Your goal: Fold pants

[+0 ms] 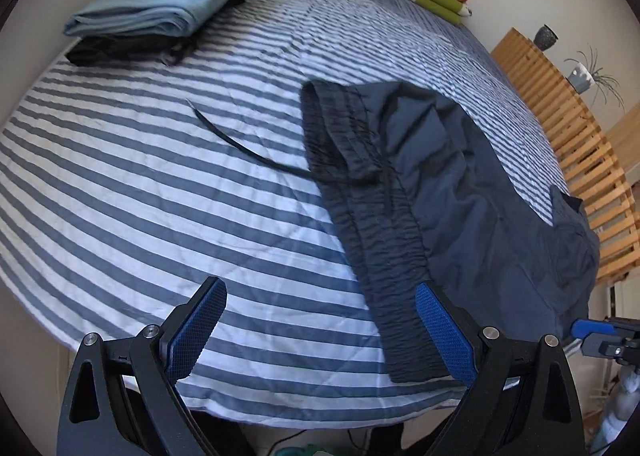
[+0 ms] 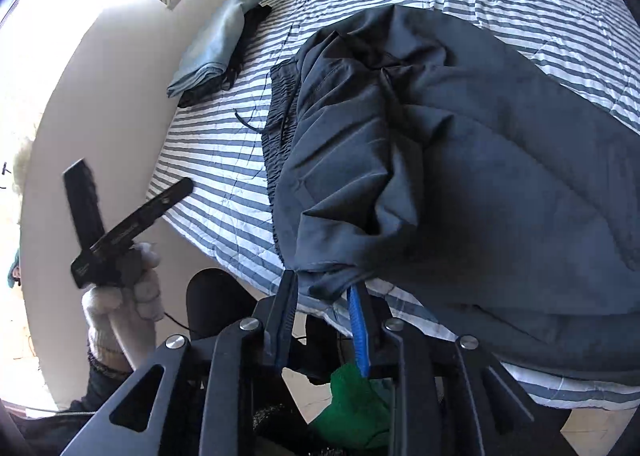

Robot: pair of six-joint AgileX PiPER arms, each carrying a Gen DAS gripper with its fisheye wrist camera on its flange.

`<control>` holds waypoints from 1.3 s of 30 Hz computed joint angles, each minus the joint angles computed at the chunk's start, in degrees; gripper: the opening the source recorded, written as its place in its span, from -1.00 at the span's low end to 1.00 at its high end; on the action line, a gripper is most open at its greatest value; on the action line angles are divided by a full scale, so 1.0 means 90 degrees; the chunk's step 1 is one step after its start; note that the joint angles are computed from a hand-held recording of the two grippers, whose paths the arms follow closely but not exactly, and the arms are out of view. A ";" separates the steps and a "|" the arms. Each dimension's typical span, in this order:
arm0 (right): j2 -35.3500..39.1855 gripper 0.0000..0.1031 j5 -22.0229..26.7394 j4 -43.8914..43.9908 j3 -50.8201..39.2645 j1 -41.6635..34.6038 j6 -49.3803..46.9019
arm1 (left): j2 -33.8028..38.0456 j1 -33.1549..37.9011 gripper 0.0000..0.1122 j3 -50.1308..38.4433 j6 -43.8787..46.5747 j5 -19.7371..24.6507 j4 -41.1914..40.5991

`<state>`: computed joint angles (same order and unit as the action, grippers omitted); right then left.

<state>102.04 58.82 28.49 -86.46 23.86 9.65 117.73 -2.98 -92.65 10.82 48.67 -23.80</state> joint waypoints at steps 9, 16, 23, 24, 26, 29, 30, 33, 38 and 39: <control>-0.0813 -0.25 -0.0232 -0.1085 0.0507 -0.0277 0.1066 | 0.1019 -0.0604 -0.41 -0.0900 -0.0596 0.0243 -0.0351; -0.1480 -0.25 -0.0834 -0.1540 0.1931 -0.0571 0.1828 | 0.0343 0.0387 -1.00 -0.1133 -0.0116 0.0138 -0.0419; -0.1711 -0.25 -0.1095 -0.2375 0.2543 -0.0847 0.2435 | 0.0415 0.1738 -0.46 -0.1724 -0.0626 0.0701 -0.0518; -0.1678 -0.25 -0.1154 -0.2361 0.2564 -0.0882 0.2414 | 0.0461 0.1684 -0.19 -0.1708 -0.0525 0.0775 -0.0444; -0.1554 -0.25 -0.1223 -0.2352 0.2482 -0.0851 0.2374 | 0.0520 0.1339 -0.09 -0.1632 -0.0507 0.0762 -0.0174; -0.1369 -0.25 -0.1291 -0.2309 0.2258 -0.0661 0.2253 | 0.1019 0.0969 0.30 -0.2001 -0.0199 0.1267 -0.0368; -0.1327 -0.25 -0.1311 -0.2314 0.2190 -0.0590 0.2245 | 0.1104 0.0806 0.42 -0.1964 -0.0071 0.1285 -0.0560; -0.1273 -0.23 -0.1388 -0.2342 0.2059 -0.0419 0.2323 | 0.1602 0.0264 0.52 -0.2444 -0.0194 0.1466 -0.0769; -0.1312 -0.20 -0.1510 -0.2328 0.2053 -0.0333 0.2416 | 0.2655 0.0011 0.42 -0.3573 -0.1012 0.1665 -0.1541; -0.1315 -0.20 -0.1521 -0.2333 0.2062 -0.0329 0.2425 | 0.2800 0.0031 -0.08 -0.3676 -0.1141 0.1670 -0.1808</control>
<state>90.21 45.13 7.50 -67.91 20.90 31.47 142.93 -2.71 -125.73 0.55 63.70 -40.07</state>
